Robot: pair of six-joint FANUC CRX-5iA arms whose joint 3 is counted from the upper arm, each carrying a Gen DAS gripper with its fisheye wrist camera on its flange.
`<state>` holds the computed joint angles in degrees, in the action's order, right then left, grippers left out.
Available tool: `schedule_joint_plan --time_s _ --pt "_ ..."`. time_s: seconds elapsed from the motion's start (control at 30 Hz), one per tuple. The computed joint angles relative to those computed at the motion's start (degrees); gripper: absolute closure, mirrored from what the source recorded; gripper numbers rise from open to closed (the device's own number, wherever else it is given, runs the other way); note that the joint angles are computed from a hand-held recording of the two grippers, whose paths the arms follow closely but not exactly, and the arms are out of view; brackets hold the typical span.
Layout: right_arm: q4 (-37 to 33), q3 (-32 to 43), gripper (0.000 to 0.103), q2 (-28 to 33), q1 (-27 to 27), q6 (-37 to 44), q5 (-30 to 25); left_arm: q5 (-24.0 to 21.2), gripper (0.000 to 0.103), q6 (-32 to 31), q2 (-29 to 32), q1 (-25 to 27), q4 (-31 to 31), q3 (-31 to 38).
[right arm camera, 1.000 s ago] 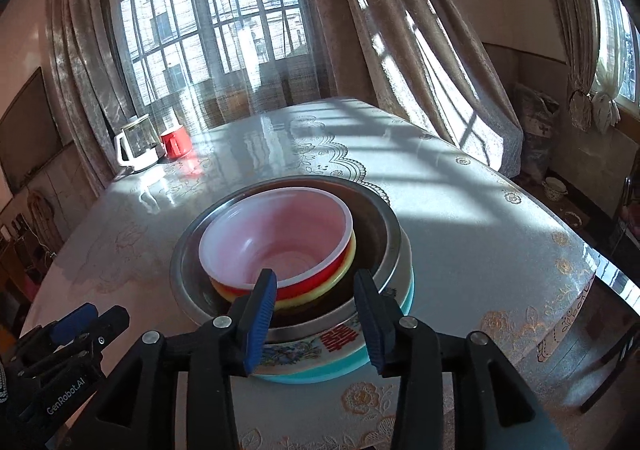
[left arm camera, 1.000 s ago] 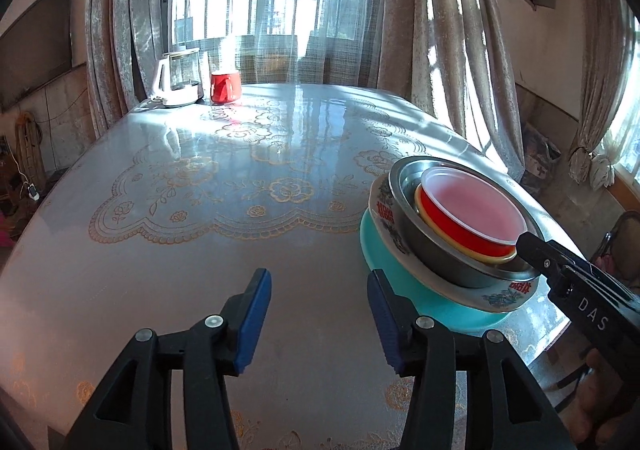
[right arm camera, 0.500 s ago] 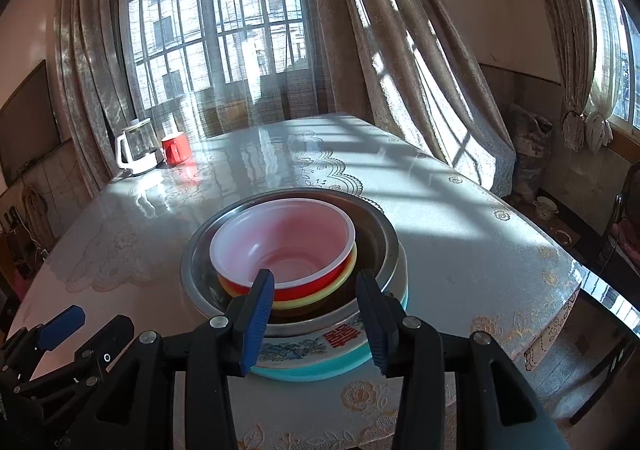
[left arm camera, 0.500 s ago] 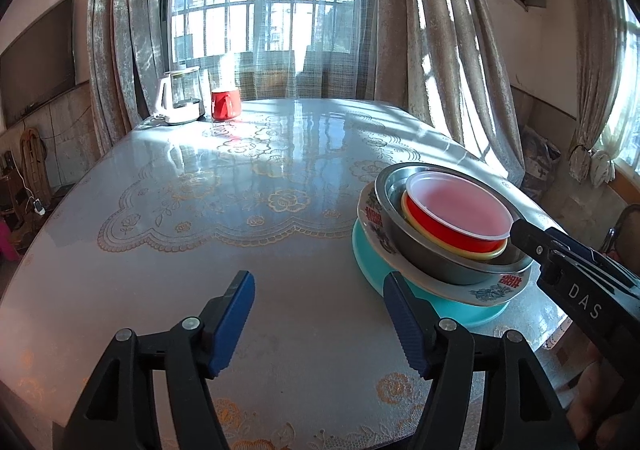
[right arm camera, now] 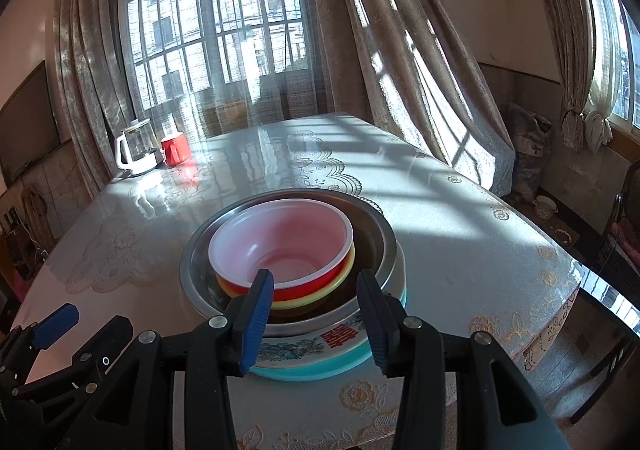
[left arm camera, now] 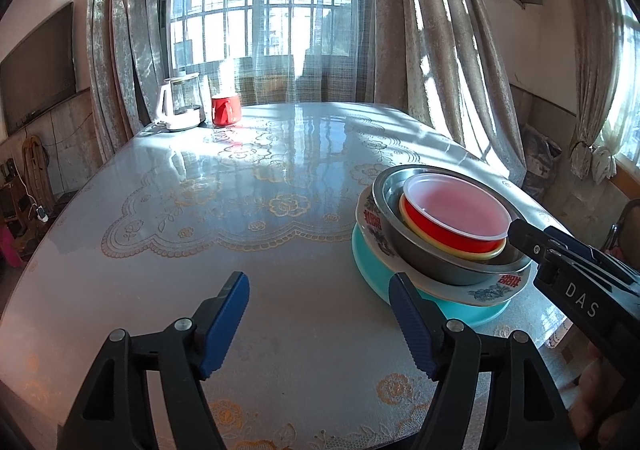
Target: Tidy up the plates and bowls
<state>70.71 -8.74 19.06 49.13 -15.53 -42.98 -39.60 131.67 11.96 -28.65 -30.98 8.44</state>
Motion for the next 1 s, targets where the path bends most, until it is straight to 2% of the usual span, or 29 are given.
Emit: schedule_joint_plan --time_s 1.0 --pt "0.16 -0.29 0.058 -0.11 -0.22 -0.19 0.56 -0.22 0.028 0.18 -0.21 -0.4 -0.72 0.26"
